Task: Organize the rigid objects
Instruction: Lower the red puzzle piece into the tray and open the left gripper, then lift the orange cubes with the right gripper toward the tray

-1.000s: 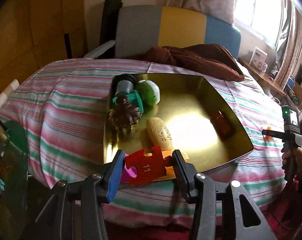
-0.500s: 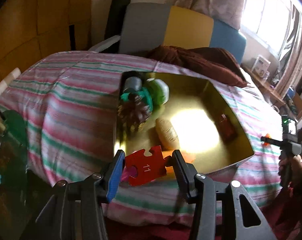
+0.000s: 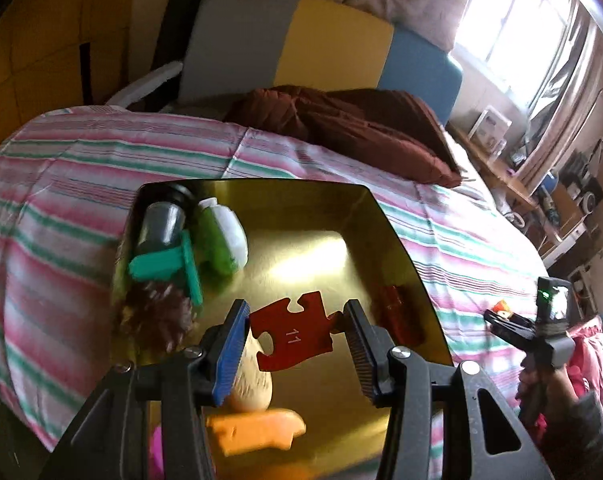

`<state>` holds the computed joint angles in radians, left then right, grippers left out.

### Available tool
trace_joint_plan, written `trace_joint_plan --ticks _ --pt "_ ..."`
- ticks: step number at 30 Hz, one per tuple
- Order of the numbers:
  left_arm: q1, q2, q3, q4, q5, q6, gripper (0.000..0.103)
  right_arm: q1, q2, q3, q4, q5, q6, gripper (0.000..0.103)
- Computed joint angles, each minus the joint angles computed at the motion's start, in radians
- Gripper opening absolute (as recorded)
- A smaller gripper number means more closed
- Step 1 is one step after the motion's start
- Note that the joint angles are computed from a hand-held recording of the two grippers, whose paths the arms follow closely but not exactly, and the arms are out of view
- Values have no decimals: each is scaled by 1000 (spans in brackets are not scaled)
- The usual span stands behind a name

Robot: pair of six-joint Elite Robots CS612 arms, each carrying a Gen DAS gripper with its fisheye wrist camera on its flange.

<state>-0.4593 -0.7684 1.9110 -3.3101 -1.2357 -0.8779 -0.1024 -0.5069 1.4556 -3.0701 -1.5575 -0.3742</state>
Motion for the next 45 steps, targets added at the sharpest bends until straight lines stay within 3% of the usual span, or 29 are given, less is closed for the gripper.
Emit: trace_joint_plan --ticks 7,14,18,26,31,35,45 --pt "67 65 -122 75 -132 0 49 2 -2 1 1 -3 -7 61" --pt "106 127 -227 254 -172 -25 49 1 -2 1 4 -2 -6 61" --pt "102 131 -238 311 -160 -23 49 1 0 -3 6 1 -4 61" --pt "78 95 -180 237 -100 4 52 -1 2 -6 10 7 5 61" --pt "36 51 -112 192 5 -11 52 -1 3 -7 9 8 6 61" --pt "-18 10 -34 157 109 -35 52 0 2 -6 7 5 4 61" --pt "-104 -49 100 125 227 -116 52 3 0 -1 -5 -4 -2 61"
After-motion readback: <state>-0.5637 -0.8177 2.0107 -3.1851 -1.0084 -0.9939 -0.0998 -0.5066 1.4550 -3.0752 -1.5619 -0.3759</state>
